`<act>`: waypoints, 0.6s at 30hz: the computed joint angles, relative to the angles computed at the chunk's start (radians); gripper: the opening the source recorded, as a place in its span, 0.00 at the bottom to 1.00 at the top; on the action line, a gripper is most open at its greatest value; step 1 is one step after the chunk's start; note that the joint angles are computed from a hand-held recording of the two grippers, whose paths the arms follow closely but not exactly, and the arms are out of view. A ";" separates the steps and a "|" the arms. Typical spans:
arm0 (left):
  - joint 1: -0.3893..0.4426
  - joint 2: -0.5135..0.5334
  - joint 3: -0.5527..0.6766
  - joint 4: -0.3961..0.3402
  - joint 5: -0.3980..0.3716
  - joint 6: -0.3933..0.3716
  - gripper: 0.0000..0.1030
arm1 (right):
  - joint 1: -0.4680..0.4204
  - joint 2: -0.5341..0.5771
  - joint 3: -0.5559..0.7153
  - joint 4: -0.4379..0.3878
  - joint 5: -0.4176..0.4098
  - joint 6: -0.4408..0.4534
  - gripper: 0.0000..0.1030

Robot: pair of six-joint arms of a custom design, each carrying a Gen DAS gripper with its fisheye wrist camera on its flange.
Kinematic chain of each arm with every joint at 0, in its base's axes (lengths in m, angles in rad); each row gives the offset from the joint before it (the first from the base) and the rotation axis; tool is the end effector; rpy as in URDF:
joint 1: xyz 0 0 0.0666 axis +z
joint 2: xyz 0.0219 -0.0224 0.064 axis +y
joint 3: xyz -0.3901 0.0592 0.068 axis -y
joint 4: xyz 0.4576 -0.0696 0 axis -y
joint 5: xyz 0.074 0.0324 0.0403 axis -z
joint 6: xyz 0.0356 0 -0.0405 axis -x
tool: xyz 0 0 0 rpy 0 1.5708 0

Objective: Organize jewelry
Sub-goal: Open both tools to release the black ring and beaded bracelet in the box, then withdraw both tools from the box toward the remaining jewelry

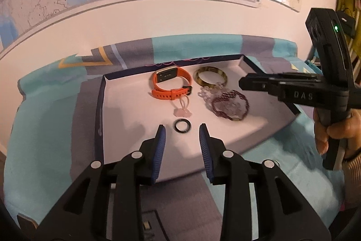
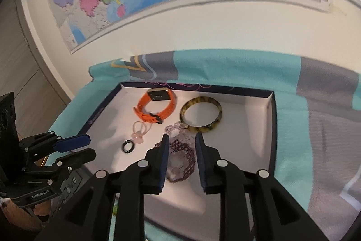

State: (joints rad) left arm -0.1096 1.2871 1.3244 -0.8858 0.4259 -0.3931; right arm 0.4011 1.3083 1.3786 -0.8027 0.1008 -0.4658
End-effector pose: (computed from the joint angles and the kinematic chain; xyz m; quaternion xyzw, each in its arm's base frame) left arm 0.5008 -0.0703 0.4612 0.2997 0.8671 -0.1469 0.3698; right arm 0.4840 0.2009 0.4838 0.0500 0.9111 0.1290 0.3882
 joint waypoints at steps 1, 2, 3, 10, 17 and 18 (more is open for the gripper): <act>0.003 -0.013 -0.010 -0.002 0.011 -0.010 0.30 | 0.007 -0.013 -0.007 0.001 0.006 0.006 0.21; 0.006 -0.026 -0.020 -0.007 0.025 -0.021 0.32 | 0.013 -0.023 -0.012 0.002 0.007 0.010 0.21; 0.008 -0.034 -0.026 -0.010 0.034 -0.029 0.34 | 0.023 -0.040 -0.022 0.004 0.003 0.018 0.21; 0.011 -0.089 -0.083 -0.037 0.053 -0.078 0.35 | 0.089 -0.113 -0.084 -0.002 -0.030 0.049 0.22; 0.011 -0.106 -0.114 -0.060 0.055 -0.103 0.35 | 0.147 -0.135 -0.142 -0.047 -0.035 0.024 0.22; 0.011 -0.107 -0.116 -0.063 0.055 -0.105 0.35 | 0.152 -0.135 -0.147 -0.049 -0.032 0.019 0.22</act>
